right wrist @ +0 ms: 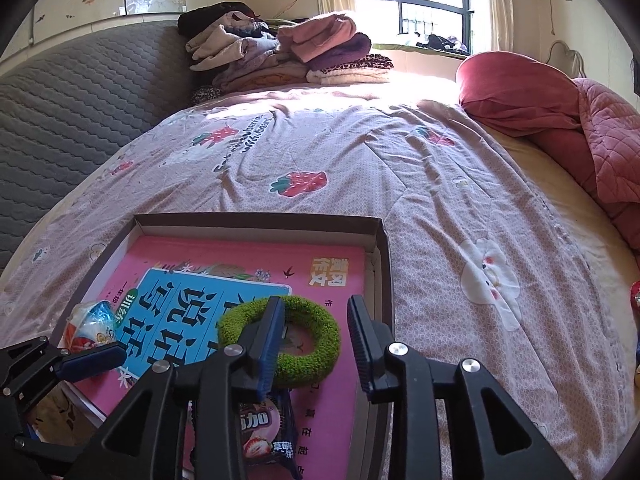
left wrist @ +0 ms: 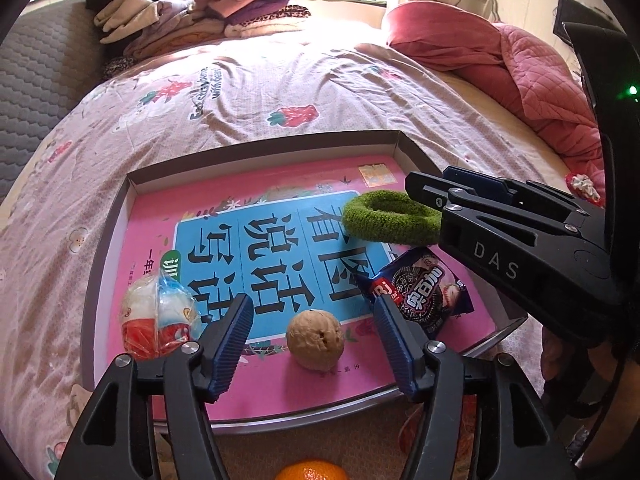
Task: Organize objects
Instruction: 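Open the left tool to set the bun on the book while the right tool releases the ring, then withdraw both open tools back from the tray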
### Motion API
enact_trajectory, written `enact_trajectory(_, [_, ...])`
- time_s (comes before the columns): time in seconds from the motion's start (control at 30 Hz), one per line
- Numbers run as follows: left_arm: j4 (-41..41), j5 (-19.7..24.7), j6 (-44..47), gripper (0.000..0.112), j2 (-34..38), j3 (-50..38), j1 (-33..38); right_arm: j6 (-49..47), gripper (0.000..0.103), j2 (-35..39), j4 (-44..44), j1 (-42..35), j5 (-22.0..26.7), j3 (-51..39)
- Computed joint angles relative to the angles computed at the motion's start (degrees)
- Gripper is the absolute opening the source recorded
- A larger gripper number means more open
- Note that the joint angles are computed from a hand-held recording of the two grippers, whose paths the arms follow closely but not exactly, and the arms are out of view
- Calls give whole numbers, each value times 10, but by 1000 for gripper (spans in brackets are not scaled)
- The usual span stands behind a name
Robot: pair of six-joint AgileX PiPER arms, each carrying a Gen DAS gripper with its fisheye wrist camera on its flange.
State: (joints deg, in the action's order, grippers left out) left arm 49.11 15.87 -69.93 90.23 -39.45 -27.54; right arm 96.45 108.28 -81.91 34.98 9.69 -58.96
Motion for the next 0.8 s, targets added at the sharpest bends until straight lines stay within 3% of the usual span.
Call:
enact_trajectory(0.17, [13,18,-25,70,-28,11,-8,34,38,-26,-28,6,4,16])
enact_trajectory(0.3, [70,39,-96,72,-62,29,-19,66,40,-52,-53,15,10,33])
enact_trajectory(0.47, [71,61,-102,74,-104,41,-25,92,46,-88,-74,29,20,57])
enact_trajectory(0.8, [33,117,-78,75,-190,59,-53,73,47,-169,-44,71,51,103])
